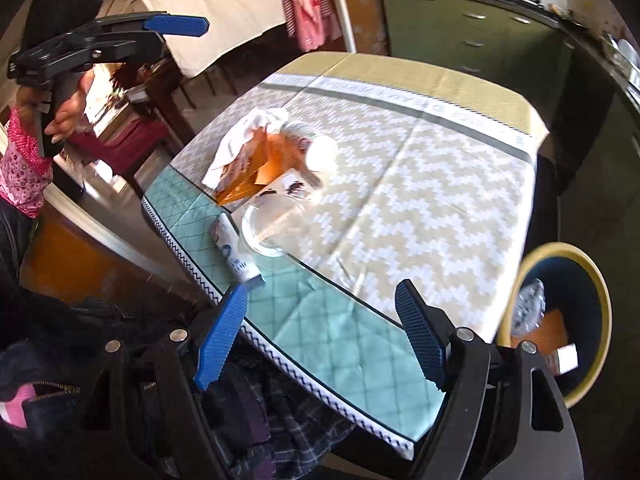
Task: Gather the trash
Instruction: 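Move both open grippers back over the remaining trash on the table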
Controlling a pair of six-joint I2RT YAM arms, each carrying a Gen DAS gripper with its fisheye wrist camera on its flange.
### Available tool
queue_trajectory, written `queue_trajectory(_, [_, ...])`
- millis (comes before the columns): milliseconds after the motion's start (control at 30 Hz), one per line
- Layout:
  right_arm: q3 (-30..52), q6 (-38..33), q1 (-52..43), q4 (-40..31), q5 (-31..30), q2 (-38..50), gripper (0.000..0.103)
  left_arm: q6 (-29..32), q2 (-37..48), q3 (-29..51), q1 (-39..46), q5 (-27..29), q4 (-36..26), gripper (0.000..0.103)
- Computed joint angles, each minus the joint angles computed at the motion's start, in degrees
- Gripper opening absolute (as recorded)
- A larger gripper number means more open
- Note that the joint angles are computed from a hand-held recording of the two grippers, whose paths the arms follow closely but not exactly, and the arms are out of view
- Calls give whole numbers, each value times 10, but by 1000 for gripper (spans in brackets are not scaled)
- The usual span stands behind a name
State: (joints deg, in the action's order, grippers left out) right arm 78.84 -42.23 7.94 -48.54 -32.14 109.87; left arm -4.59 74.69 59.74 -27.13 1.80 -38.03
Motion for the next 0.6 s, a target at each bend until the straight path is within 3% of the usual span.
queue_trajectory(200, [64,16,110,-2,46,56,83,8,-128,-79,54,17,-24,79])
queue_trajectory(467, [116,11,157,-14,101,130,84,17,-166,-119,83,41,-22,80])
queue_trajectory(600, [132,24,162,-28,102,152,73,21,-158,-127,83,45,-12,80])
